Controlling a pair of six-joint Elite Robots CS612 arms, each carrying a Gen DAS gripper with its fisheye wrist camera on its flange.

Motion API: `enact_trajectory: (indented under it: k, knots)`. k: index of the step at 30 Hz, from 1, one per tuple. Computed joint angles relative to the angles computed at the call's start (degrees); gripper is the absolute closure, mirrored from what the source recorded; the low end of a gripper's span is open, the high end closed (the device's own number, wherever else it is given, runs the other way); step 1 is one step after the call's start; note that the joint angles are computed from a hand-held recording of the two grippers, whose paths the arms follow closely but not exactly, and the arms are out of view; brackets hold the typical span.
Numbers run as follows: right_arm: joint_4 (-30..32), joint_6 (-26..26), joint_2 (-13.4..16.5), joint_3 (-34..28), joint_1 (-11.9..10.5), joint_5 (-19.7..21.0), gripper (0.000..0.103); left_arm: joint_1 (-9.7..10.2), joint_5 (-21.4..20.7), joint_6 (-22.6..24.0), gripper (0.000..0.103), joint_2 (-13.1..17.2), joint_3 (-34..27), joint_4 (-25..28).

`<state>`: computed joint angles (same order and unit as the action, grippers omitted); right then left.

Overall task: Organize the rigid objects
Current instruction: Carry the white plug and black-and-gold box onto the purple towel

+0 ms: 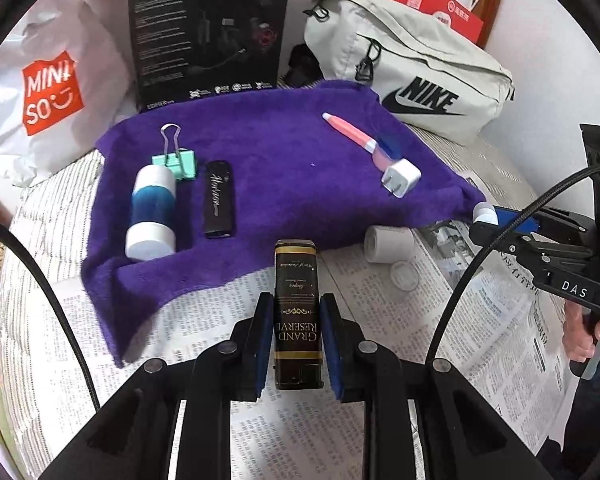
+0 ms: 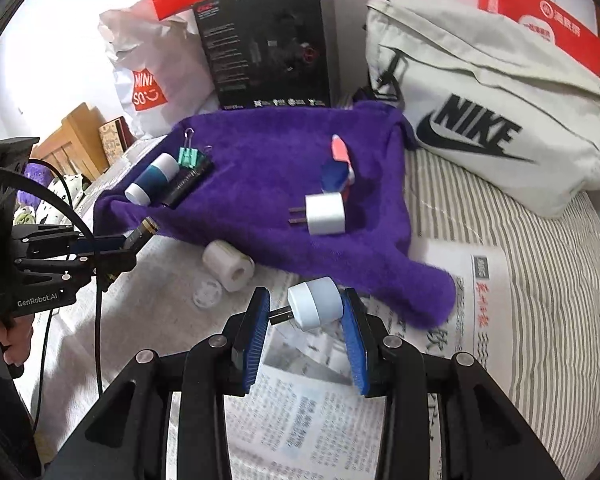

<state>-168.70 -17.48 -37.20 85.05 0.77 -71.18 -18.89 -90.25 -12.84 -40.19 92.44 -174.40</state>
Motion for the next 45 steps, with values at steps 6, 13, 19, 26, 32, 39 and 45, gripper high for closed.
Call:
enact_trajectory:
  k: [6, 13, 19, 26, 32, 39, 45]
  knots:
    - [0.84, -0.26, 0.54, -1.70, 0.36, 0.40, 0.067, 0.61, 0.42, -0.94, 0.081, -0.34, 0.06, -0.78]
    - [1.48, -0.27, 1.52, -4.10, 0.63, 0.26, 0.067, 1.48, 0.39, -1.62, 0.081, -0.12, -1.31, -0.54]
    - [2.17, -0.15, 2.71, -6.83, 0.94, 0.07, 0.067, 2.00, 0.06, -1.45, 0.080, 0.76, -3.42, 0.91]
    - [4.47, -0.40, 4.45, -10.89, 1.59, -0.10, 0.067, 2.79, -0.39, -1.60, 0.080, 2.09, -6.14, 3.12]
    - [8.03, -1.77, 6.74, -15.53, 2.69, -1.05, 0.067, 3.31, -0.43, -1.34, 0.080, 2.79, -7.62, 4.46]
    - [11.54, -1.68, 9.71, -20.51, 3.53, -2.90, 0.066, 3.98, -0.92, -1.85, 0.080, 3.28, -8.43, 4.73]
    - [13.27, -3.22, 10.67, -22.59, 4.29, -4.18, 0.066, 4.40, -1.46, -1.82, 0.080, 3.61, -8.82, 4.73]
